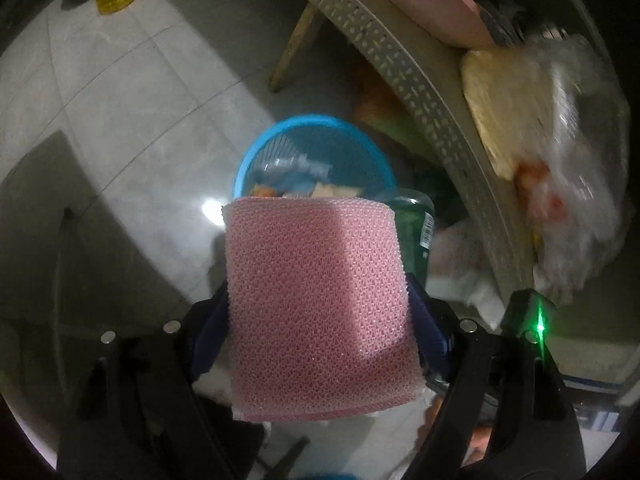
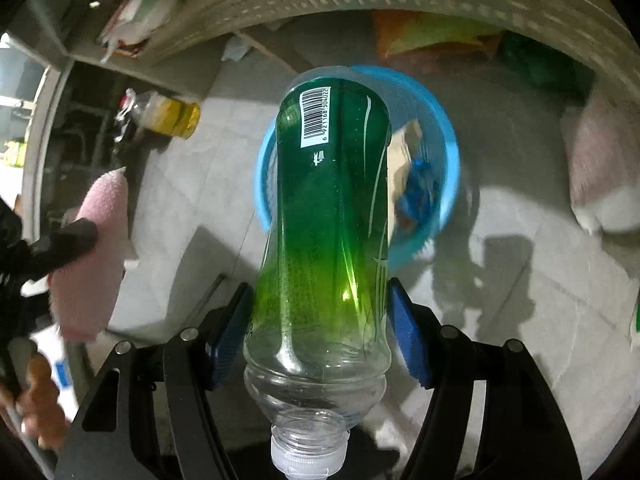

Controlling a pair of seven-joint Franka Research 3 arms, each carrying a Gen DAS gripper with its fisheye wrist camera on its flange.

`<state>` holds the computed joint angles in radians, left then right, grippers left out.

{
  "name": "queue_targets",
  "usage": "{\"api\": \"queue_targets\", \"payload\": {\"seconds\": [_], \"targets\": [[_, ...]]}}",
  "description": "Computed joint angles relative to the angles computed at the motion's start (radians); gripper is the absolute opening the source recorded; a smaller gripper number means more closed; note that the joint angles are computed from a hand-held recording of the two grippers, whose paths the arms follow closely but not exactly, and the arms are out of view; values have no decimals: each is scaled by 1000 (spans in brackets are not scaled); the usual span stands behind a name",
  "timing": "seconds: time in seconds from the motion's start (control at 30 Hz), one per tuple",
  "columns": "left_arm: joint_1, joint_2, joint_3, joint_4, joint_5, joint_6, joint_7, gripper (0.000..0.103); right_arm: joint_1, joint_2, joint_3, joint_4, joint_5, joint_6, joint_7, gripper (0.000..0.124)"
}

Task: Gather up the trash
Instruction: 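Open both grippers to drop the sponge and bottle into the wastebasket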

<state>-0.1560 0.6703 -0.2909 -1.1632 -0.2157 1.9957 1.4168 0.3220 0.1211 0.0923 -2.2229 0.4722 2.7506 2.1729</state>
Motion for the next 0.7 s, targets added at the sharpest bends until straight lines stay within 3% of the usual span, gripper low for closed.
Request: {"api": "queue_targets", "payload": {"seconds": [0.13, 0.27, 0.4, 0.57, 0.7], "targets": [[-27, 70, 3, 67, 16, 65, -21, 86, 21, 123, -60, 93, -176, 32, 127, 67], [-1, 94, -22, 88, -37, 57, -37, 86, 62, 175, -121, 114, -325, 46, 252, 67], [20, 28, -28, -6, -60, 132, -25, 86, 83, 175, -135, 69, -378, 110, 326, 67], [64, -103, -42, -163, -106, 196, 38, 86, 115, 193, -174, 91, -472, 81, 392, 67], [99, -253, -36, -329, -154, 275, 125, 86, 134, 144, -184, 26, -532, 110, 452, 67]]}}
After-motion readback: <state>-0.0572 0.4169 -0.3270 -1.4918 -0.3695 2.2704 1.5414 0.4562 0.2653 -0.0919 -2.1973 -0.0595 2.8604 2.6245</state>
